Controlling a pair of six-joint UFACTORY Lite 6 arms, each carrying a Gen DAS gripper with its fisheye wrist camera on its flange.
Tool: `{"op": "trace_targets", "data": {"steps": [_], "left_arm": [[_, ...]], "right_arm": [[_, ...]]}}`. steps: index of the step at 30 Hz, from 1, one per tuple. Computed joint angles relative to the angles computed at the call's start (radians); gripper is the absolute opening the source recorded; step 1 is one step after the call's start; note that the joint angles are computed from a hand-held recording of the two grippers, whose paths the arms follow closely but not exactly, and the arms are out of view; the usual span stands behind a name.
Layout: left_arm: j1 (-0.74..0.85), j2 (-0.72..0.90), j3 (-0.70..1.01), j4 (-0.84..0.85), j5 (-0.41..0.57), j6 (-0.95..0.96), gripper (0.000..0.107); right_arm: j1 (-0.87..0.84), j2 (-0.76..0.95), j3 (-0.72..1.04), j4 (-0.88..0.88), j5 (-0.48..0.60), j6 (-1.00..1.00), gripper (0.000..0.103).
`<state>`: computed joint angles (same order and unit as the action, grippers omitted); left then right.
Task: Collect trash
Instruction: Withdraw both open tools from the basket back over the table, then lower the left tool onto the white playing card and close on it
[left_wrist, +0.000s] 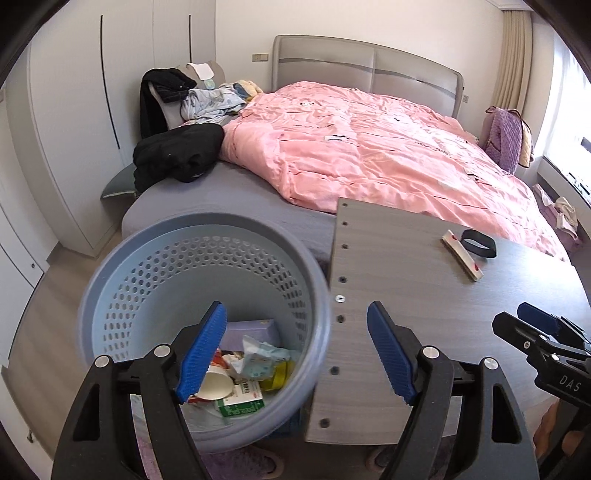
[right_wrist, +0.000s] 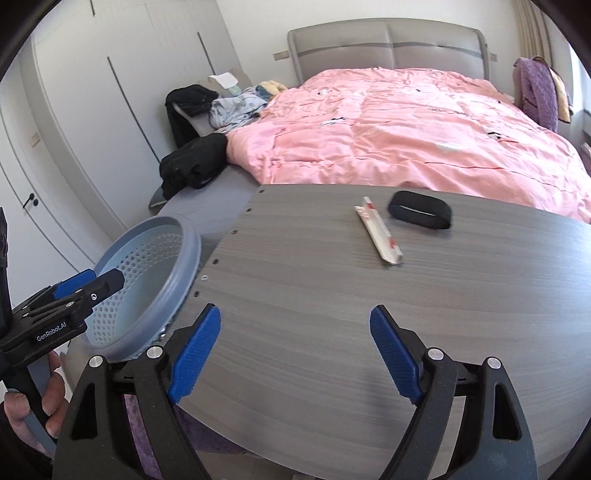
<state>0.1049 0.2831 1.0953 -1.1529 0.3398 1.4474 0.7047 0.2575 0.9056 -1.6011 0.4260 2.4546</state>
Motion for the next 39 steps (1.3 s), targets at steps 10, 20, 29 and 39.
{"op": "trace_targets", "data": {"steps": [10, 20, 29, 39], "left_arm": [[-0.323, 0.022, 0.013, 0.136, -0.126, -0.251, 0.075], [-0.529, 0.264, 0.284, 0.676, -0.119, -0.919, 0.075], [-0.62, 0.528, 0.615, 1.048, -0.027, -1.359, 0.075], [-0.668, 0.748, 0.909, 1.32, 0.069, -1.632, 0.075]], "right_arm": [[-0.137, -0.34, -0.391, -0.097, 0.037, 0.122, 0.083], [-0.288, -0.505, -0.566, -0.247, -0.005, 0.214, 0.083], [-0.408, -0.526, -0.633, -0.526, -0.049, 0.457, 0.083], [-0.455, -0.5, -0.638, -0.736, -0.05, 0.638, 0.083]]}}
